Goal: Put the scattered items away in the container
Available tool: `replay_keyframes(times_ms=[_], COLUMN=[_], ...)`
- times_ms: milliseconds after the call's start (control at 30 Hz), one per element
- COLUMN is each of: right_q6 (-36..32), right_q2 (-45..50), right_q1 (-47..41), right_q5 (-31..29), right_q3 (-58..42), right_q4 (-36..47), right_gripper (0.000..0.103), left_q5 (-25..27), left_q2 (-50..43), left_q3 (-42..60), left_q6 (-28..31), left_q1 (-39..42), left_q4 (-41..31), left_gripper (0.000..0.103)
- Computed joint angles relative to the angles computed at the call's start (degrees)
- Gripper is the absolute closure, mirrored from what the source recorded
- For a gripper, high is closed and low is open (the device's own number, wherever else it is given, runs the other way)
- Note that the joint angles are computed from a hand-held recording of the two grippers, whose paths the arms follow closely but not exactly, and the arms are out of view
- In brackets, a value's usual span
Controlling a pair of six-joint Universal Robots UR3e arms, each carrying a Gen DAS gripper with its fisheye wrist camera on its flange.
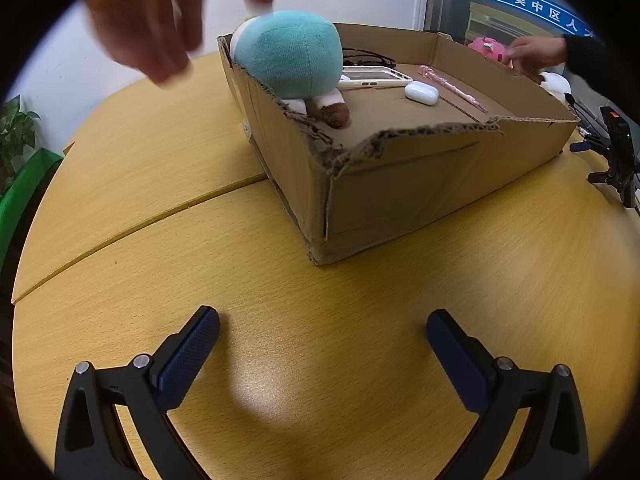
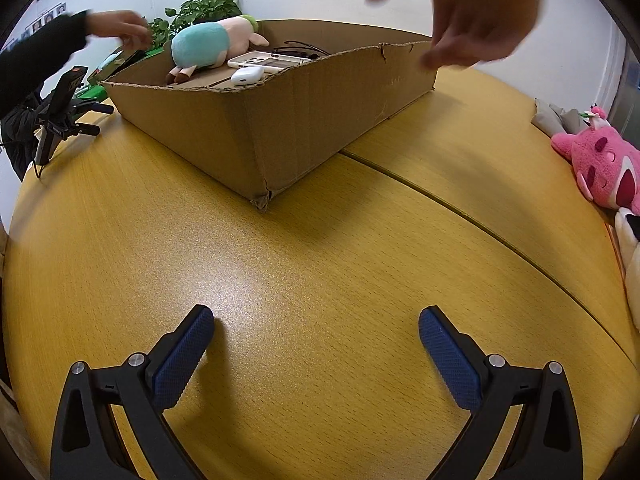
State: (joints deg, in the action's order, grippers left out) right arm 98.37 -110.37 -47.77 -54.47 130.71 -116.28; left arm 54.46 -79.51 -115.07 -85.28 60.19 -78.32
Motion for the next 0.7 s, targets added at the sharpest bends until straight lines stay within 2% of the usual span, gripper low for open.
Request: replay_keyframes(times_ms=[700], right_q6=[0.3], right_q2=[-1.9], right_q1=[0.0], right_q5=[0.2], right_q3=[1.5], right_q4=[0.1], right_gripper=[0.0], left_q5=[-0.1], left_q2=[0.0], left_q3=[-0.3], left_q6=[0.0], left_q1=[-0.1], left_q4=[0.4], left_gripper=[0.0])
